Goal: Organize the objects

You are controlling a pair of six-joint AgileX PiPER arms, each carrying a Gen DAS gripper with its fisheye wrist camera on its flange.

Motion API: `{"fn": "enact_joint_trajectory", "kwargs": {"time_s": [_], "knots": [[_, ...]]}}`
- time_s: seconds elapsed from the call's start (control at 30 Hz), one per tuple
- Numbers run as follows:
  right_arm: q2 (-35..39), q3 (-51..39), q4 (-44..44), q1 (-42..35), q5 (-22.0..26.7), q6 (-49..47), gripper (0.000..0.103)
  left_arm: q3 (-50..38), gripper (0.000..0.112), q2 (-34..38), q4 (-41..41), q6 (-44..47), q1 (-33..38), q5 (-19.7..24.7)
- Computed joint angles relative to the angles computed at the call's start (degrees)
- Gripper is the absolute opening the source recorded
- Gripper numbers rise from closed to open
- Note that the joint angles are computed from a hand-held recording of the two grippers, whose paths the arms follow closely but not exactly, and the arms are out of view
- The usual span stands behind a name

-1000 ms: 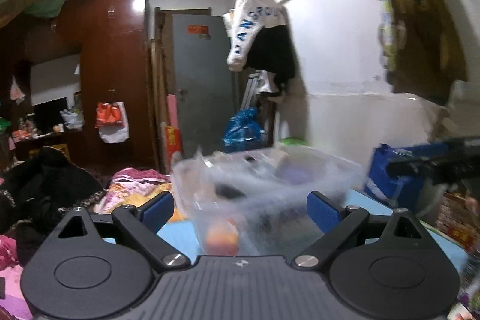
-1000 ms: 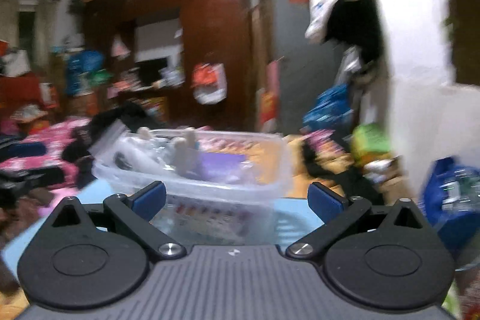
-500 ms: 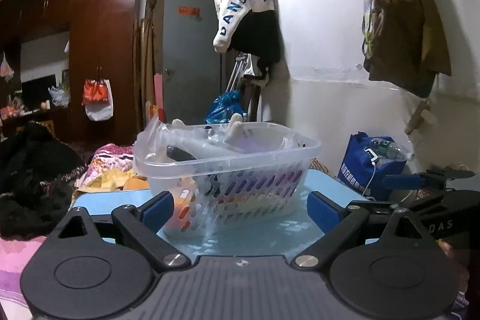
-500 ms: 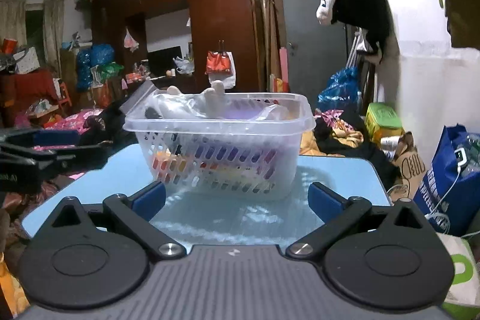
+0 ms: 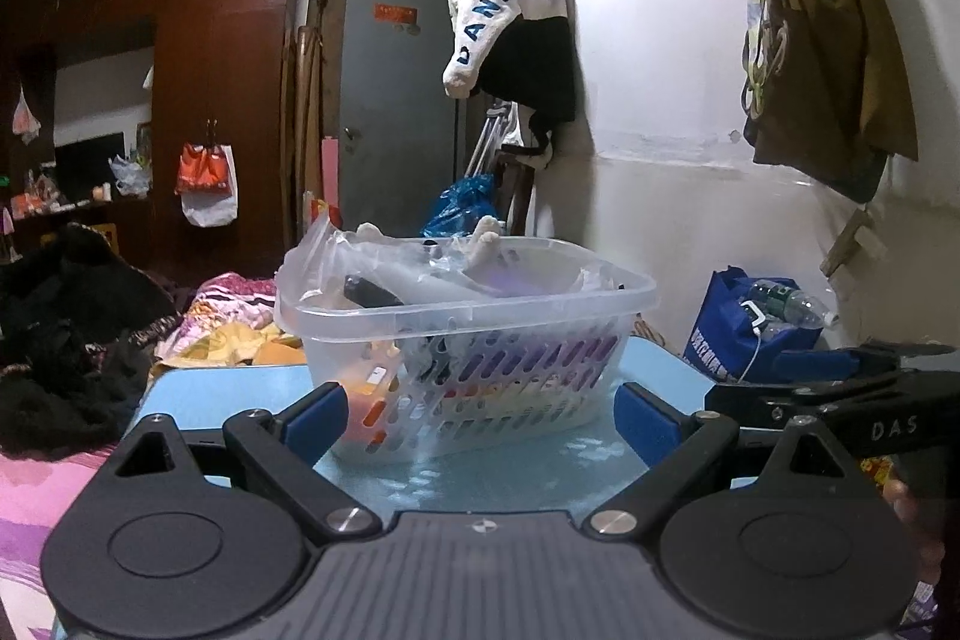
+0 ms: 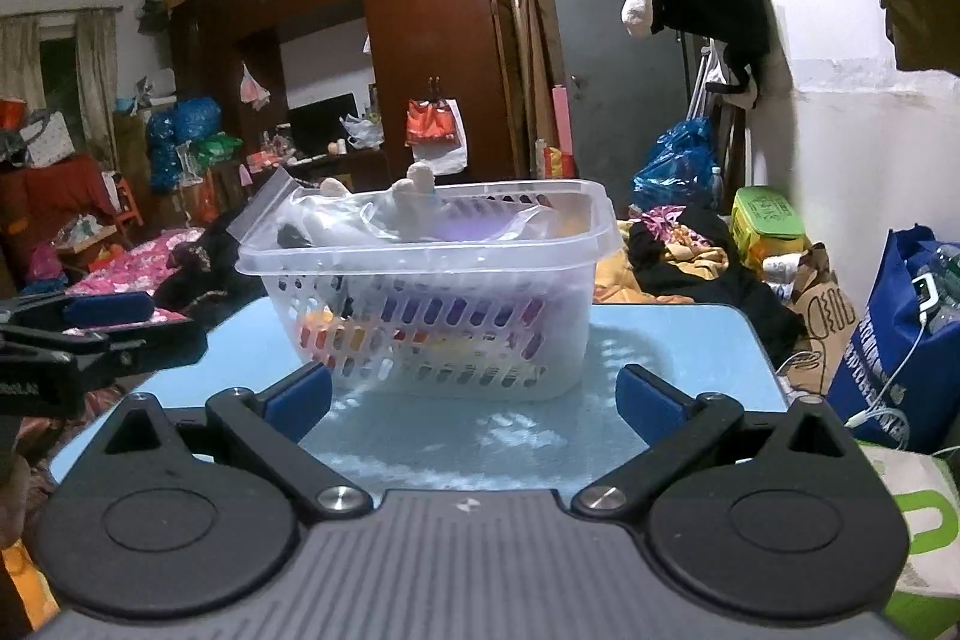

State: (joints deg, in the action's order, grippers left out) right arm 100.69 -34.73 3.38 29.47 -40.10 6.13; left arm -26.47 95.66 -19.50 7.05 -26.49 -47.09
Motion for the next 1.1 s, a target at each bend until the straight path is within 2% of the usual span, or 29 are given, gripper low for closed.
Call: {"fn": "enact_joint_trajectory", "kwargs": {"time_s": [0.27,1.1], "knots": [[0.33,1.32,-2.11,-0.44,-1.93,3.53,0.103,0.99,0.097,-0.77,-1.82,1.92,-1.68,-0.79],[-1.29,3.01,1.10,1.42,-3.47,0.53,0.103,0.94,0.097,-0.30,-3.75,2.92,-3.38,-0.89]]}}
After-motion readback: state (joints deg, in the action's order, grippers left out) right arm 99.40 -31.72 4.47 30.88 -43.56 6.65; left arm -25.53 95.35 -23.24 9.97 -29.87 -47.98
